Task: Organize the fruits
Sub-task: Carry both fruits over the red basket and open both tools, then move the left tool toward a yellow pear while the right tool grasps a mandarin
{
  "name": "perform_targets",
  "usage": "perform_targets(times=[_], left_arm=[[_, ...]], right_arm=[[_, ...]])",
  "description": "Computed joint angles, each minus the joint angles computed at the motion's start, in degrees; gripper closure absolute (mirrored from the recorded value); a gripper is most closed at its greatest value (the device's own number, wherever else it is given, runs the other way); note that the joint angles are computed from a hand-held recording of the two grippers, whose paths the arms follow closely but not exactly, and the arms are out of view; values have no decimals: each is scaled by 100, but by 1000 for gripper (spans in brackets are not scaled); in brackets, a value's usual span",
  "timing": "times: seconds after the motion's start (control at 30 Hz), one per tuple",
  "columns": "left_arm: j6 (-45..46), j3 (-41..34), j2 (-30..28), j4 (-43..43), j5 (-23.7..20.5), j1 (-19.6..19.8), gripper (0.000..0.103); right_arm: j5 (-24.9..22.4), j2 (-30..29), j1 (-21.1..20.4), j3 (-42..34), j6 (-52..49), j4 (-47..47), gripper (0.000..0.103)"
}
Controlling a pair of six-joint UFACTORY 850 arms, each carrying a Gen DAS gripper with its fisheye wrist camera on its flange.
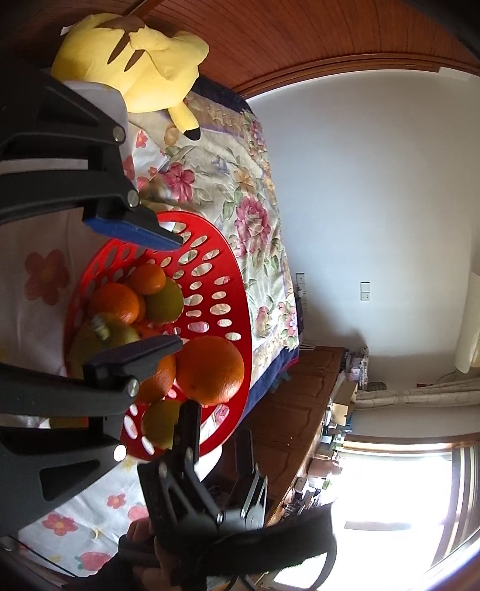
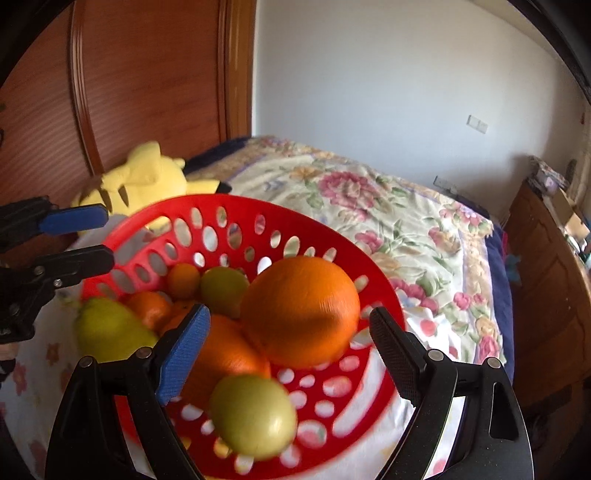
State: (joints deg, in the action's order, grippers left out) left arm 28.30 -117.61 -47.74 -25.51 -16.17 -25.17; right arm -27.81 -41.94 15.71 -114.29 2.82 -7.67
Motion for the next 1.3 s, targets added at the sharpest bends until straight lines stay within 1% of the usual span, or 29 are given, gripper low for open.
perform_targets(times=[0.03,0.17,0.27,0.33,0.47,0.57,0.6,0.73,0.8,0.9,0.93,1.03,1.1,1.23,1.3], left_arm=[[162,217,137,-153,121,-13,52],[1140,915,573,-1162,406,-42,49],[2346,1410,863,-2375,478,-76,49],[2740,1605,965,-2739,450,-101,49],[2896,1907,1091,-2851,489,-181,49],[2882,2053,1120,-2875,443,-217,49],[2760,2119,1136,-2769,476,-241,49],[2566,2268,1161,-2595,465,-276,49],[2542,2323,1167,-2566,466,-277,49],[2551,2397,1182,-2609,440,-277,49],[2513,2415,1182,-2582,435,-278,49],[2411,2414,1160,-2511,394,-277,49],[2365,2426,1158,-2479,381,-284,49],[2297,2432,1156,-2409,364,-275,49],[2249,2425,1151,-2372,366,-275,49]], right_arm=[[276,297,12,449,200,-144,13],[930,1109,37,1607,814,-498,13],[1230,1599,78,2316,1466,-961,13],[1323,1814,86,2655,1501,-829,13],[1419,2062,131,3150,1662,-749,16],[1411,2129,186,3405,1518,-496,20],[1414,2137,199,3468,1450,-394,23],[1360,2073,249,3610,765,401,31],[1393,2065,278,3681,672,537,34],[1378,2029,294,3733,249,1045,39],[1387,2017,314,3752,184,1110,40],[1389,2022,300,3766,-393,1785,43],[1381,2008,315,3747,-428,1838,44],[1338,1988,341,3760,-1159,2608,45],[1342,1985,368,3779,-1302,2760,46]])
